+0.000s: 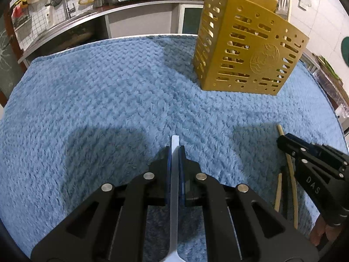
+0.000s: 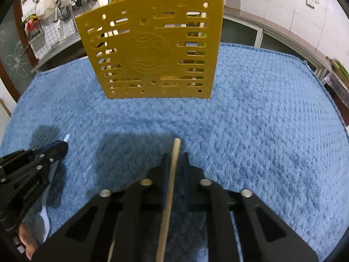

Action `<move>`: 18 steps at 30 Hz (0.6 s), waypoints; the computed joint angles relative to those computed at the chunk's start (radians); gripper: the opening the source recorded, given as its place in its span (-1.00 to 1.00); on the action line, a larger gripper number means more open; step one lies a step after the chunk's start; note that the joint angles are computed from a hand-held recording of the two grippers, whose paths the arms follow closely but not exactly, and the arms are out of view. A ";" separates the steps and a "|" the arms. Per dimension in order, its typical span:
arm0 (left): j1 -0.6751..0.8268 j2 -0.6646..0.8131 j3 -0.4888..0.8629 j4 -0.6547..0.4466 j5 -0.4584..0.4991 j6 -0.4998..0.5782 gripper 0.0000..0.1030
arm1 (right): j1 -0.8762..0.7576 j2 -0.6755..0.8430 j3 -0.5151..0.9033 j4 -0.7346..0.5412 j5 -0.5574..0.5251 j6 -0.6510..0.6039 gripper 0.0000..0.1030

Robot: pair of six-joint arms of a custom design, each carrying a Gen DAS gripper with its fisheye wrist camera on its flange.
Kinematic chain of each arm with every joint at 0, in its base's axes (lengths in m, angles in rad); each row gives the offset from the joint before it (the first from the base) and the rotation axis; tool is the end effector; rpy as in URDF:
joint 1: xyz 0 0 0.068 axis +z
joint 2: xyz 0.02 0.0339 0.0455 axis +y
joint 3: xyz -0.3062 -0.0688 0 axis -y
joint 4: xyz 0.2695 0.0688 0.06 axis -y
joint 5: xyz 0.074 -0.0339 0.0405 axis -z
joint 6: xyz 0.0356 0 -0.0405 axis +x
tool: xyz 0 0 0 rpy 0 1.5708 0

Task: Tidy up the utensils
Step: 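Grasp the white plastic spoon with the left tool while the right tool grasps a chopstick, then lift the spoon and chopstick and carry them over the yellow caddy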

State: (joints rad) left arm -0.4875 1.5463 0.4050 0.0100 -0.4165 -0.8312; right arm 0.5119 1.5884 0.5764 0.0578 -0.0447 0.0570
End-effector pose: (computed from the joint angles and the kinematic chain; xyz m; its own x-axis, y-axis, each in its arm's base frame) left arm 0.2052 -0.0925 0.1031 -0.7430 -0.3707 -0.5572 -0.4044 0.9121 -0.0676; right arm 0.2455 0.1398 0.1336 -0.7393 -0.3501 -0.5752 -0.4705 0.8797 0.0693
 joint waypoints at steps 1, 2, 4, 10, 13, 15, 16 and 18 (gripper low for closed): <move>-0.004 -0.006 -0.002 0.004 0.001 -0.004 -0.89 | -0.017 -0.005 -0.004 0.003 -0.027 -0.003 -0.85; -0.014 -0.008 0.001 0.000 -0.006 -0.011 -0.89 | -0.033 -0.006 -0.001 0.002 -0.047 -0.012 -0.85; -0.036 -0.019 0.006 -0.009 -0.027 -0.019 -0.89 | -0.052 -0.018 -0.007 0.004 -0.077 -0.023 -0.85; -0.067 -0.080 -0.011 -0.001 -0.056 -0.048 -0.89 | -0.130 -0.080 -0.035 0.008 -0.203 -0.029 -0.86; -0.079 -0.128 -0.026 0.003 -0.060 -0.055 -0.89 | -0.161 -0.109 -0.044 0.018 -0.242 -0.031 -0.87; -0.095 -0.151 -0.026 -0.003 -0.067 -0.058 -0.89 | -0.182 -0.134 -0.049 0.023 -0.266 -0.035 -0.87; -0.106 -0.158 -0.020 -0.016 -0.079 -0.061 -0.89 | -0.196 -0.147 -0.052 0.026 -0.282 -0.040 -0.87; -0.132 -0.178 -0.010 -0.043 -0.104 -0.071 -0.89 | -0.226 -0.168 -0.054 0.031 -0.318 -0.054 -0.88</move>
